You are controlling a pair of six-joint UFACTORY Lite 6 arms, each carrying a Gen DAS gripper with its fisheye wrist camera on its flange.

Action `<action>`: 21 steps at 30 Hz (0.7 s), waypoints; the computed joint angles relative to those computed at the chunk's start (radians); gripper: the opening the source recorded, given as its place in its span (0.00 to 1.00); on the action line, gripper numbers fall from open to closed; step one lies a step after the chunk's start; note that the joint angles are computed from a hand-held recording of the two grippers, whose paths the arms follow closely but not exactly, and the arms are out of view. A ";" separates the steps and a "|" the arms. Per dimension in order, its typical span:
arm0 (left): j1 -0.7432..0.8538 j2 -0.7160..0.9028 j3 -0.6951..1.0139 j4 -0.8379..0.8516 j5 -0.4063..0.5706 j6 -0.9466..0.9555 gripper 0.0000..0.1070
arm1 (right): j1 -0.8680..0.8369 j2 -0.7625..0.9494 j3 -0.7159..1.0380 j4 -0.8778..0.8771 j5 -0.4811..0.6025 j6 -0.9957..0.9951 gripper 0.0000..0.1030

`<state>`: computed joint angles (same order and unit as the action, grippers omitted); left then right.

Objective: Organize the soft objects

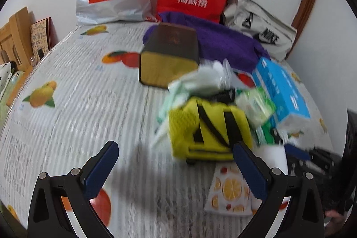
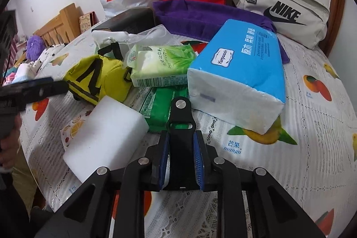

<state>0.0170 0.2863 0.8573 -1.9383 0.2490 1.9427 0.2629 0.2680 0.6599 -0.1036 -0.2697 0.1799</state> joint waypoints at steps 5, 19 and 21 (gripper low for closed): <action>-0.005 0.149 0.164 0.219 0.001 -0.221 0.66 | -0.047 -0.067 -0.049 -0.176 0.014 0.176 0.21; 0.071 0.130 0.123 0.253 0.128 -0.195 0.29 | -0.102 -0.123 -0.121 -0.225 0.021 0.252 0.21; 0.100 0.098 0.091 0.269 0.151 -0.199 0.28 | -0.105 -0.131 -0.125 -0.244 0.021 0.270 0.21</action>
